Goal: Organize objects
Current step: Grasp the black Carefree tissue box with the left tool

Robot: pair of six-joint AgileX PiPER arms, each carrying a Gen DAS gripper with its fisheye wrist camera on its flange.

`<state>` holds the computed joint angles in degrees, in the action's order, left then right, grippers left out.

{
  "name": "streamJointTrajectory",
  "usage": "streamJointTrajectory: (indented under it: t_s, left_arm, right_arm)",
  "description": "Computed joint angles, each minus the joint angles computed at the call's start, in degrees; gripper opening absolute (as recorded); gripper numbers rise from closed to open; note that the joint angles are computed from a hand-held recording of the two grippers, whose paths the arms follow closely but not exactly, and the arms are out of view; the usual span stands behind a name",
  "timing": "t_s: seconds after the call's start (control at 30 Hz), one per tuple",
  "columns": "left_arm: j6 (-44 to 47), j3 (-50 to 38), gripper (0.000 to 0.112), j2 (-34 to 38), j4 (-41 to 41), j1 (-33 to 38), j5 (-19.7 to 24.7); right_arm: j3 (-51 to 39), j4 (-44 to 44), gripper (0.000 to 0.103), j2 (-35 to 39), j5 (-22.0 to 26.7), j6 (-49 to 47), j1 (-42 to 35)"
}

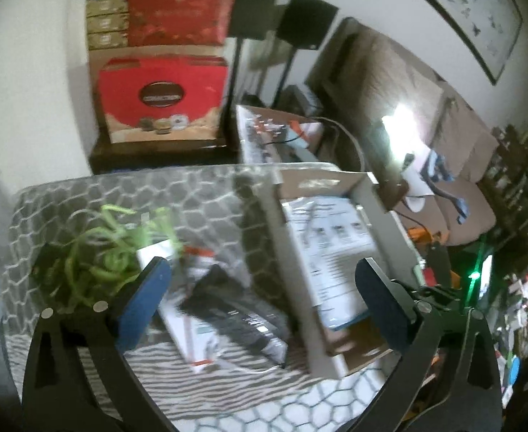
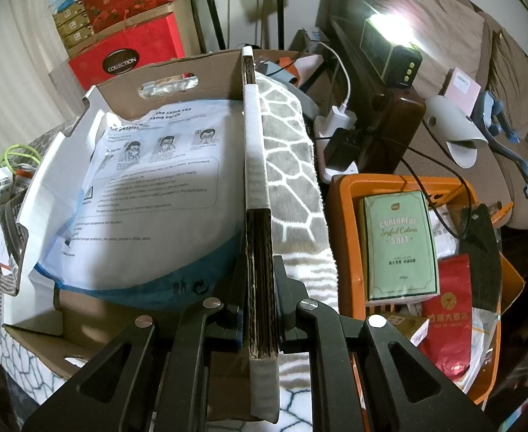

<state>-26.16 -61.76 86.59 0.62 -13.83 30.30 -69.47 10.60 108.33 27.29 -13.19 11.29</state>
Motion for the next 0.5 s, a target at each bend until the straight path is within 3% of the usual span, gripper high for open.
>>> streamJointTrajectory:
  t_s: [0.13, 0.3, 0.5]
  left_arm:
    - [2.9, 3.4, 0.103, -1.1, -3.1, 3.4, -0.2]
    - [13.7, 7.8, 0.103, -1.0, -15.8, 7.7, -1.5]
    - [17.1, 12.4, 0.103, -4.0, -17.4, 15.0, -2.9]
  right_arm:
    - [0.2, -0.3, 0.011, 0.0, -0.3, 0.3, 0.2]
    - [0.5, -0.7, 0.011, -0.1, -0.6, 0.7, 0.2]
    - [0.8, -1.6, 0.011, -0.1, -0.9, 1.5, 0.5]
